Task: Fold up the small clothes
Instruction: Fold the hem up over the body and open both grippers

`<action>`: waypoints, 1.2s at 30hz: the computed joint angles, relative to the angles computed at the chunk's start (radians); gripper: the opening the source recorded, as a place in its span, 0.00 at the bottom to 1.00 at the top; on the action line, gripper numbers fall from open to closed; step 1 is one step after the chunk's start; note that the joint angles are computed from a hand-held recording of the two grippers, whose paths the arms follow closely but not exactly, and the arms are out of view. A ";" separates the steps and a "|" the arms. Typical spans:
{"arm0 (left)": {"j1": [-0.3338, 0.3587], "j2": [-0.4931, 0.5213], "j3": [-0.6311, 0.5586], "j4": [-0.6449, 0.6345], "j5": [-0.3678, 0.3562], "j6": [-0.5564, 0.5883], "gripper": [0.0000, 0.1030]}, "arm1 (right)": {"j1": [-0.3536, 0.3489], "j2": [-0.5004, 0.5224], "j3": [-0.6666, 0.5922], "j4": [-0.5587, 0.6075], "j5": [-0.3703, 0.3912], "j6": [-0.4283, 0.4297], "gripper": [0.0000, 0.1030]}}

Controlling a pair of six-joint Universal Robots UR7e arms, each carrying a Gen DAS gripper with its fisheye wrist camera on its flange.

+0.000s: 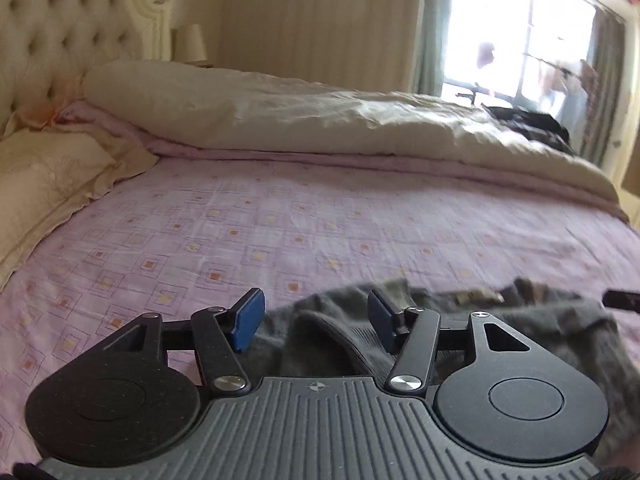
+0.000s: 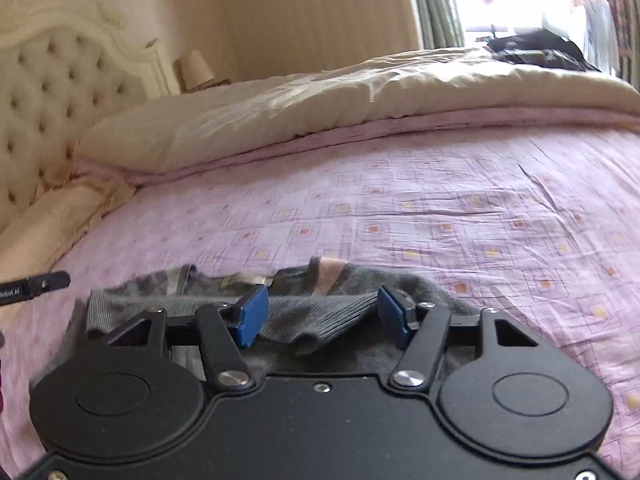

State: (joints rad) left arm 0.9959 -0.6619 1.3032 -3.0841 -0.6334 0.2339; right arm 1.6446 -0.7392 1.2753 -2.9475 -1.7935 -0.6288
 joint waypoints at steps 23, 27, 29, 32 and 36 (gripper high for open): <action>0.076 0.201 -0.470 0.482 0.065 -0.183 0.55 | 0.038 0.256 -0.438 0.228 -0.173 0.075 0.65; 0.046 0.161 -0.393 0.374 0.068 -0.134 0.55 | 0.043 0.188 -0.303 0.146 -0.104 0.052 0.75; 0.029 0.138 -0.326 0.320 0.067 -0.098 0.56 | 0.047 0.155 -0.225 0.111 -0.083 0.036 0.76; 0.004 0.110 -0.219 0.263 0.055 -0.045 0.59 | 0.051 0.119 -0.116 0.052 -0.071 -0.009 0.76; -0.003 0.082 -0.088 0.207 0.050 -0.018 0.59 | 0.052 0.107 -0.014 -0.028 -0.120 -0.094 0.76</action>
State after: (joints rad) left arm 0.9932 -0.5797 1.2154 -2.8774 -0.5838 0.2156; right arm 1.6968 -0.6320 1.2614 -2.9757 -1.9139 -0.7227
